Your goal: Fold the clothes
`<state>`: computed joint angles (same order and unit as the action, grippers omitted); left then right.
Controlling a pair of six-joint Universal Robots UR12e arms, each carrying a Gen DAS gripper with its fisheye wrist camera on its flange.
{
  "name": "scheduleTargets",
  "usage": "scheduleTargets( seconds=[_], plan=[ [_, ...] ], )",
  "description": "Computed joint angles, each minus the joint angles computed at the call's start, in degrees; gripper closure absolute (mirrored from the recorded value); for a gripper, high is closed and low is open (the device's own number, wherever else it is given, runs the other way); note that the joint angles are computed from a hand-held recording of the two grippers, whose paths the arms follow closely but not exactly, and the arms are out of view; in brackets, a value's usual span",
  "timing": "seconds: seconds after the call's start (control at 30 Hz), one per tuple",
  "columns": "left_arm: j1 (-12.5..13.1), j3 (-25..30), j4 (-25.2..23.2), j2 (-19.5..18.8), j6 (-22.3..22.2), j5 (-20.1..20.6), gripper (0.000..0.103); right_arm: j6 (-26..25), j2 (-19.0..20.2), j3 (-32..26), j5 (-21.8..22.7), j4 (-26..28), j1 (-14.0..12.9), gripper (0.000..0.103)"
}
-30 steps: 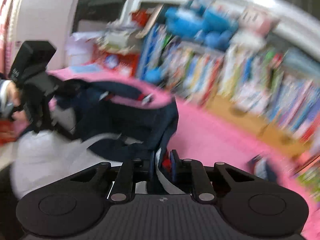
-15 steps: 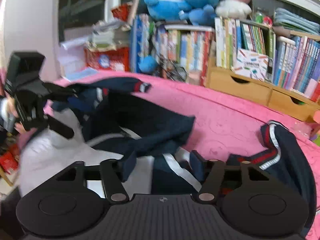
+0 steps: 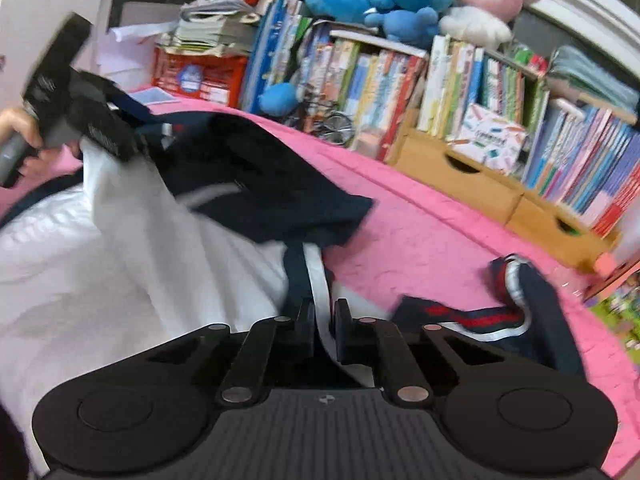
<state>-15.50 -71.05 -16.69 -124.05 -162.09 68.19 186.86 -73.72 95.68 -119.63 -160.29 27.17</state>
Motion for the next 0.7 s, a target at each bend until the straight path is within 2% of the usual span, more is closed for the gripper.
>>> scheduleTargets(
  seconds=[0.07, 0.13, 0.17, 0.23, 0.27, 0.3, 0.33, 0.37, 0.4, 0.43, 0.47, 0.5, 0.53, 0.6, 0.67, 0.7],
  plan=[
    [1.98, 0.11, 2.26, 0.0, -5.33, -7.6, 0.001, 1.29, 0.11, -0.35, -0.98, 1.55, -0.2, 0.092],
    [3.89, 1.48, 0.33, -0.34, -6.26, -16.16, 0.0, 3.23, -0.16, -0.12, -0.85, 2.47, -0.61, 0.09],
    [4.39, 2.29, -1.74, -0.46, -5.23, -18.3, 0.0, 4.75, -0.6, 0.38, 1.2, 1.83, -1.26, 0.089],
    [4.27, 3.73, -8.37, -0.43, 1.87, -18.23, 0.0, 8.12, -1.69, 1.74, 8.44, -1.3, -3.28, 0.08],
    [4.04, 4.34, -12.07, -0.47, 6.39, -18.17, 0.0, 9.37, -2.09, 2.32, 12.81, -3.28, -4.41, 0.058],
    [3.77, 5.05, -15.8, -0.56, 10.87, -17.9, 0.0, 10.77, -2.43, 2.86, 17.17, -5.28, -5.56, 0.028],
    [3.55, 5.57, -19.4, -0.61, 14.82, -17.5, 0.0, 11.22, -2.38, 2.83, 19.99, -6.22, -6.3, 0.011],
    [3.34, 5.98, -22.91, -0.66, 18.37, -16.98, 0.0, 10.45, -1.89, 2.11, 20.4, -5.49, -6.38, 0.01],
    [3.11, 6.4, -26.1, -0.77, 21.73, -16.3, 0.0, 9.35, -1.26, 1.17, 19.77, -4.13, -6.18, 0.01],
    [2.72, 6.03, -26.89, -0.66, 23.73, -14.22, 0.0, 8.26, -0.62, 0.21, 19.13, -2.76, -5.99, 0.024],
    [2.19, 4.9, -25.28, -0.4, 24.5, -11.14, 0.0, 7.13, -0.03, -0.79, 17.55, -0.79, -5.56, 0.041],
    [1.88, 3.94, -24.57, -0.16, 24.87, -8.92, 0.0, 5.93, 0.47, -1.73, 14.56, 1.49, -4.86, 0.086],
    [1.73, 3.13, -24.53, 0.05, 24.9, -7.31, 0.0, 4.75, 0.97, -2.62, 11.02, 3.68, -4.08, 0.092],
    [2.29, 3.08, -26.93, 0.12, 22.17, -8.3, 0.0, 2.31, 0.79, -2.43, 7.81, 4.09, -3.59, 0.093],
    [2.78, 3.68, -28.84, 0.17, 20.3, -8.62, 0.0, 1.91, 0.56, -2.1, 0.22, 6.1, -2.87, 0.092],
    [2.82, 3.75, -28.42, 0.33, 19.87, -7.92, 0.0, 2.86, 0.61, -1.96, -4.79, 7.93, -2.44, 0.097]
  ],
)
